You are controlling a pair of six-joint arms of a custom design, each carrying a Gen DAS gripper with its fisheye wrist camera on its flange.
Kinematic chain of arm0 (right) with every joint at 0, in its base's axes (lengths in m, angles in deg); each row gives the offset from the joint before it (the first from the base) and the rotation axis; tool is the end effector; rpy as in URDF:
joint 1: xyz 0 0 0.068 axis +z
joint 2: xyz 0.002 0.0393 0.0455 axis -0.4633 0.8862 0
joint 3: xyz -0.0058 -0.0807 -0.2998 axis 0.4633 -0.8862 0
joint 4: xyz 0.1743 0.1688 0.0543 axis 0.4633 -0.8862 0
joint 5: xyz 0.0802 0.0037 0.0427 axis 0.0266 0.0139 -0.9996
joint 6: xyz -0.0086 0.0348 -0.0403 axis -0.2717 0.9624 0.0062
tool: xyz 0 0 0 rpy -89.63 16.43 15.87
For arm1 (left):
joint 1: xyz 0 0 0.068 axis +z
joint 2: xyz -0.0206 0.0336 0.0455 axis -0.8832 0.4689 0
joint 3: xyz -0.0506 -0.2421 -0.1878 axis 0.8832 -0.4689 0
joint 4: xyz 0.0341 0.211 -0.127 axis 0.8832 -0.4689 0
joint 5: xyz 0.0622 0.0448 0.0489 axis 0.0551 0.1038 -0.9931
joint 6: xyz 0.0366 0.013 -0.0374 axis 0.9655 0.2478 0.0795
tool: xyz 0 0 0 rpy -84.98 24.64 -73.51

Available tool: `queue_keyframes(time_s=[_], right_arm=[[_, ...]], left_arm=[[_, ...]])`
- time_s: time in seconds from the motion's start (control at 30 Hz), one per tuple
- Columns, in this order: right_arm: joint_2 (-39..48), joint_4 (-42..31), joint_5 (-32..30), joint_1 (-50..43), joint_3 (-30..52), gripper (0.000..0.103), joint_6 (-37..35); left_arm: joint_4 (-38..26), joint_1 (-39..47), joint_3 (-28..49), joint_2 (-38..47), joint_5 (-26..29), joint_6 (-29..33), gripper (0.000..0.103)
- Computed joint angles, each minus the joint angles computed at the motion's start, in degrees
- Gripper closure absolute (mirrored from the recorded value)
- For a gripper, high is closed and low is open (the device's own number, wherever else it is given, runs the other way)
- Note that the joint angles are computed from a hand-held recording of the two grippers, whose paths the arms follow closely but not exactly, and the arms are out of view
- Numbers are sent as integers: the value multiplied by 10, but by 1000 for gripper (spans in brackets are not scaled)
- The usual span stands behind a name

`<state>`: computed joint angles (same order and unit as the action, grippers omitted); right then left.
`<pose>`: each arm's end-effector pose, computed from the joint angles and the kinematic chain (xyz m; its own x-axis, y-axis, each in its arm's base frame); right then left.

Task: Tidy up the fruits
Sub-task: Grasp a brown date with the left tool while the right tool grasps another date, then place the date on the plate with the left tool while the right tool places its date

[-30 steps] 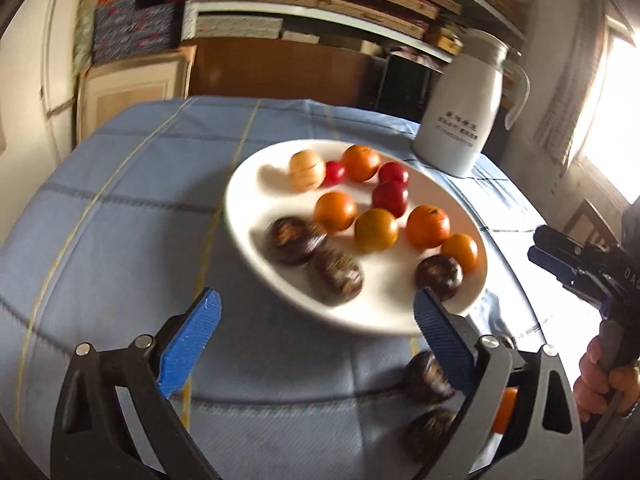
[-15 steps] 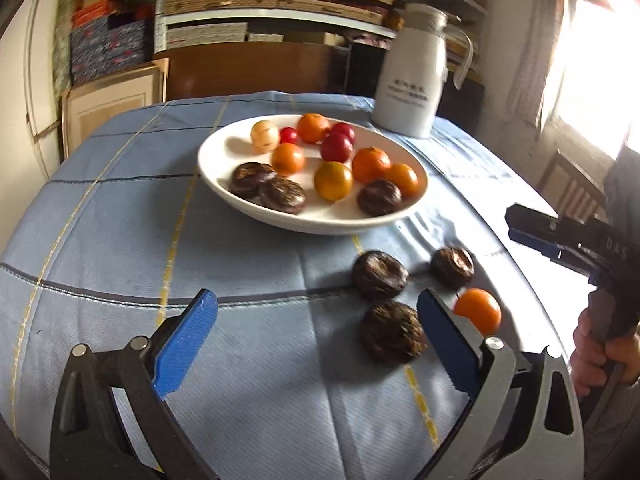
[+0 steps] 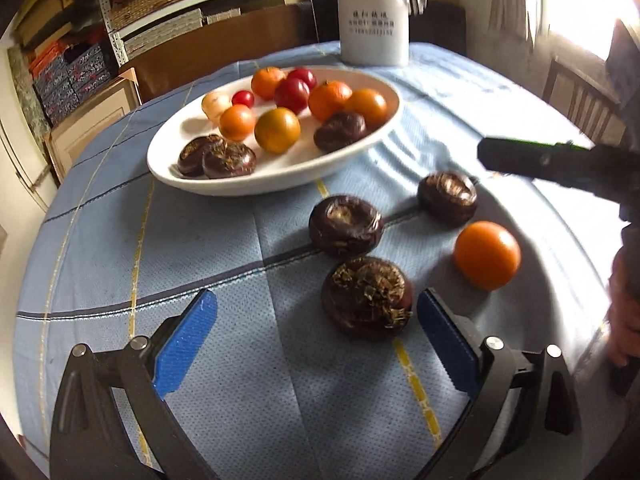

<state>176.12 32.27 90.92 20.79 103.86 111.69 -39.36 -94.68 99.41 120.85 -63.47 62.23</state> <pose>0.1719 0.1818 0.1430 -0.7090 0.1418 -0.6907 -0.2085 0.8936 0.3975 0.1620 -0.0921 0.1340 -0.7283 0.3072 -0.6125 0.2831 0.9489 0.1393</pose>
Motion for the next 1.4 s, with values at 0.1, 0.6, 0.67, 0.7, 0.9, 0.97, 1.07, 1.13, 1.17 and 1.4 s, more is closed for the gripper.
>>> queue_keyframes(time_s=[0.1, 0.6, 0.67, 0.7, 0.9, 0.97, 1.07, 1.13, 1.17, 1.4], right_arm=[[2, -1, -2, -2, 0, 31, 3], [6, -14, -7, -5, 9, 31, -1], [9, -18, -4, -1, 14, 31, -7], [13, -28, -4, 2, 23, 31, -12], [51, -144, 33, 26, 109, 41, -54], [64, -170, 34, 25, 131, 46, -62], [82, -198, 23, 20, 154, 56, -69], [84, -204, 31, 24, 157, 57, -73], [84, -206, 34, 25, 158, 57, -74], [66, -156, 24, 20, 122, 58, -68]], left_arm=[[-3, 7, 6, 9, 0, 0, 5], [24, 88, -11, -17, 136, 33, 58], [26, 139, -24, -45, 143, 32, 58], [28, 164, -28, -51, 152, 35, 58], [27, 257, -26, -37, 225, 40, 58], [25, 239, -23, -35, 210, 41, 58], [24, 230, -23, -33, 203, 36, 58], [26, 225, -21, -28, 198, 33, 58], [25, 223, -22, -29, 193, 36, 58], [30, 223, -24, -30, 193, 39, 58]])
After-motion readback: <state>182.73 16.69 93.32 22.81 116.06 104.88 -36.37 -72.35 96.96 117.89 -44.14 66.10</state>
